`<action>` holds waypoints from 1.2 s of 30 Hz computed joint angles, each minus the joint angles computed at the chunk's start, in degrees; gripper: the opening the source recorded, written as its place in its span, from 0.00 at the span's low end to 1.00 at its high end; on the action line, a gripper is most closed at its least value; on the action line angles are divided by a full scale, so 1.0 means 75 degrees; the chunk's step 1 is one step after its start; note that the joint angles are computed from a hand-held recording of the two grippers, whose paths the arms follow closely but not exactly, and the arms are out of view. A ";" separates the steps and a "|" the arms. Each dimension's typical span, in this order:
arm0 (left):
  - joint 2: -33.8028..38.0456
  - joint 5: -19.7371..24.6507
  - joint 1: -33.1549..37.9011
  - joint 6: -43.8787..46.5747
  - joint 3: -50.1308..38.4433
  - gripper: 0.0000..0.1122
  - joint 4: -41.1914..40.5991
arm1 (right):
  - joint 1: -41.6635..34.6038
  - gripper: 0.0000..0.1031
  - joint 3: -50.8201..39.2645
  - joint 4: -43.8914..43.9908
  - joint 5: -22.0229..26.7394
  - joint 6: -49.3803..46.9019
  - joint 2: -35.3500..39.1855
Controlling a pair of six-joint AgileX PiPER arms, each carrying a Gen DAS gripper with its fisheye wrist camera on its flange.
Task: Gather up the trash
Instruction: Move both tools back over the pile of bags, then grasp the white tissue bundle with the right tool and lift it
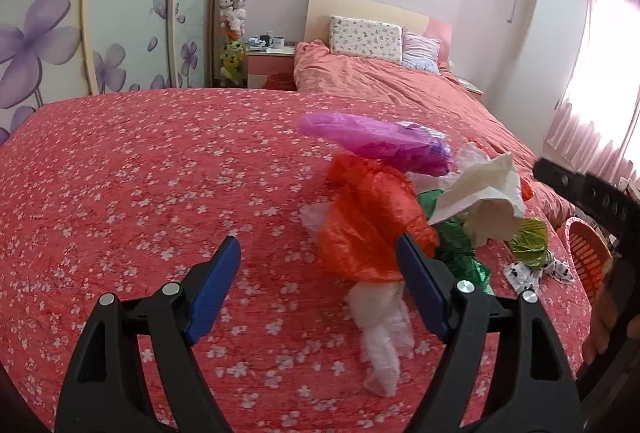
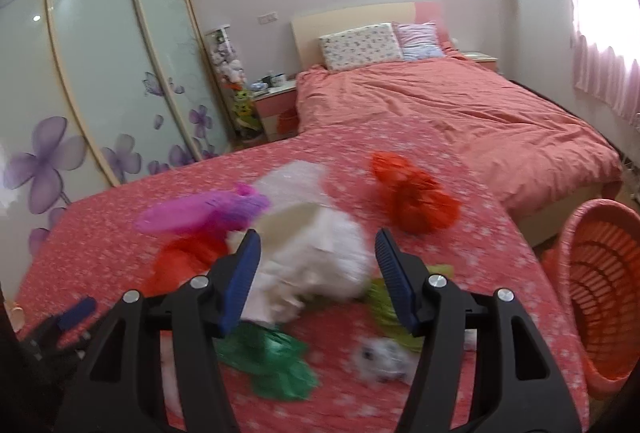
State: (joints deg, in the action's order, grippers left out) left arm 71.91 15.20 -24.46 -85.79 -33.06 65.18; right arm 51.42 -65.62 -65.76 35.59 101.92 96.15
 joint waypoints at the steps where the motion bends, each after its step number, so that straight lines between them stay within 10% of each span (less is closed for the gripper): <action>1: 0.0012 -0.0035 0.0038 -0.0041 0.0023 0.71 0.0033 | 0.0048 0.57 -0.0178 0.0100 0.0041 -0.0134 0.0126; 11: -0.0288 -0.0317 0.0468 0.0715 0.0315 0.71 -0.0603 | 0.0168 0.56 -0.0442 0.1049 -0.0068 -0.0504 0.0760; 20: -0.0177 -0.0376 0.0476 0.1209 0.0219 0.70 -0.1209 | 0.0229 0.12 0.0154 0.0831 -0.0780 -0.0159 0.0581; 36: 0.1466 -0.0118 -0.0269 0.1905 -0.1493 0.70 -0.1961 | 0.0887 0.10 0.1548 -0.0375 0.0469 0.1016 -0.1213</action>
State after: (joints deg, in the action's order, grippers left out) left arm 82.91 14.32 -26.48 -71.50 -44.26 50.47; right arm 58.07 -54.01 -68.57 39.11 109.54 87.05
